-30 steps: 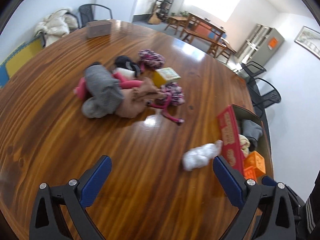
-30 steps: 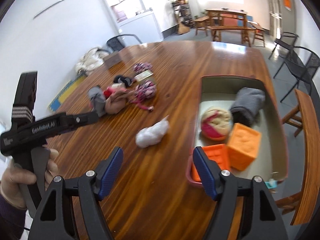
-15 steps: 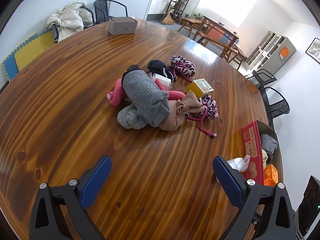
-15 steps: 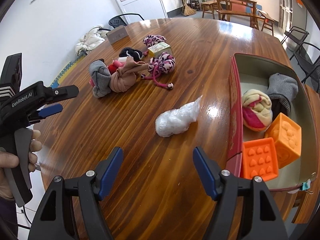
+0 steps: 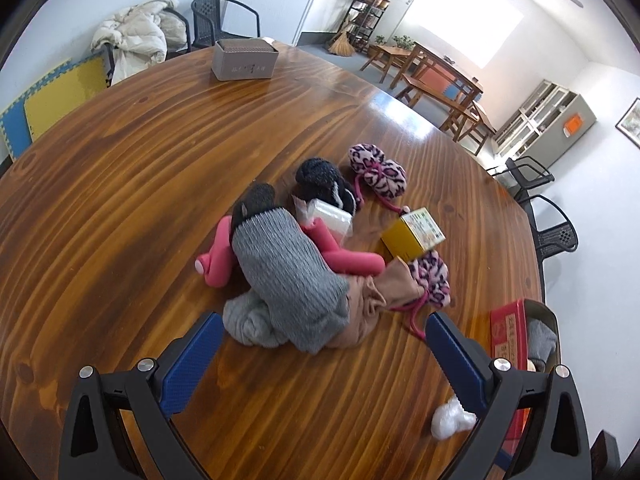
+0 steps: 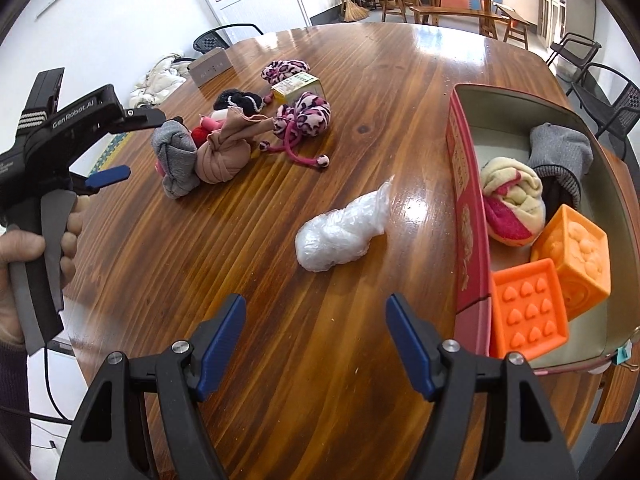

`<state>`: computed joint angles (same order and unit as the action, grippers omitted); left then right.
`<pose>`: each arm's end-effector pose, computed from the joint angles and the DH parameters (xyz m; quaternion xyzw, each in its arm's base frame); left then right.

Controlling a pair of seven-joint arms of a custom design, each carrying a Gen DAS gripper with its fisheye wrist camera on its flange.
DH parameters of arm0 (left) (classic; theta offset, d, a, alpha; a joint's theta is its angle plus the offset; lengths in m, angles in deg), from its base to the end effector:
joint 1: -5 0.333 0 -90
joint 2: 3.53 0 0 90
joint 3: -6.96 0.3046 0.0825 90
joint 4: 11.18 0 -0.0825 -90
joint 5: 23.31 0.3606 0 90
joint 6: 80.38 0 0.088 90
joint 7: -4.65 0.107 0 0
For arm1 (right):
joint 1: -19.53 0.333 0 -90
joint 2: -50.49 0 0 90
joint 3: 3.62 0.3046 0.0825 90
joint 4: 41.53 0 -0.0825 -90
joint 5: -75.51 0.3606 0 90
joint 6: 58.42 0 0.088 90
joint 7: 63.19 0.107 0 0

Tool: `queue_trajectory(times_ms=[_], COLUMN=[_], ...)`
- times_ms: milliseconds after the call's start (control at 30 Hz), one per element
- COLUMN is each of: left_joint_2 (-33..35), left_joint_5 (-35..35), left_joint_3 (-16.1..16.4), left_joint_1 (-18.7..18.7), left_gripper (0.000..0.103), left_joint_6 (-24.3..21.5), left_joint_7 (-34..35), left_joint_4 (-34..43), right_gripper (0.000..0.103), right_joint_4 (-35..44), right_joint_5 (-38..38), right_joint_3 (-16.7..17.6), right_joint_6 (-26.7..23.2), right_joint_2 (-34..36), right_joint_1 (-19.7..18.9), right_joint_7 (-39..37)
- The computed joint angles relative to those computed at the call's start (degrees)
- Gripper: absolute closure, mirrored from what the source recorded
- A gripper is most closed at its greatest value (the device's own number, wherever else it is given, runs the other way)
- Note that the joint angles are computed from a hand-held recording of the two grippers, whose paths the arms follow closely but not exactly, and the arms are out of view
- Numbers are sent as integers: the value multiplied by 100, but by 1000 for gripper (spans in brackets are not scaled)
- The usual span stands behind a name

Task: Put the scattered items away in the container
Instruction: 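Move both tools back toward the white plastic bag and socks, then grasp the grey sock with the left tool while the right grasps the white plastic bag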

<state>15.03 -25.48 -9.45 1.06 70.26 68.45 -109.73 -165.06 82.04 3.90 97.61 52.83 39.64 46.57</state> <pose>0.6307 -0.2096 0.4716 -0.7301 0.6146 -0.2932 0.0580 0.5029 0.2578 0.4412 -0.6972 0.6671 -0.0586 0.2560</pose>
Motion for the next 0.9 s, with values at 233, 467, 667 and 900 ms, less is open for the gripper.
queue_trajectory(times_ms=[233,467,667,900], left_joint_2=[548,931,910,388], left_joint_5=[-167,-304,-733,-914], left_joint_3=[-63,-196,-407,-423], left_joint_1=[139,268,492,554], left_gripper=[1,39,49,51], left_joint_6=[-249,-483,-296,183], left_joint_7=[5,56,509,842], left_joint_4=[597,993,816,196], right_gripper=[27,27,27,27], right_joint_4=[241,581,780,1181], right_joint_5=[-198,-387,-558,-866], right_joint_3=[30,103,119,116], right_joint_6=[-52,-126,-175,-296], right_joint_2=[240,512,689,1041], right_joint_1=[-20,-73,-128,-186], right_joint_7=[228,389,623,942])
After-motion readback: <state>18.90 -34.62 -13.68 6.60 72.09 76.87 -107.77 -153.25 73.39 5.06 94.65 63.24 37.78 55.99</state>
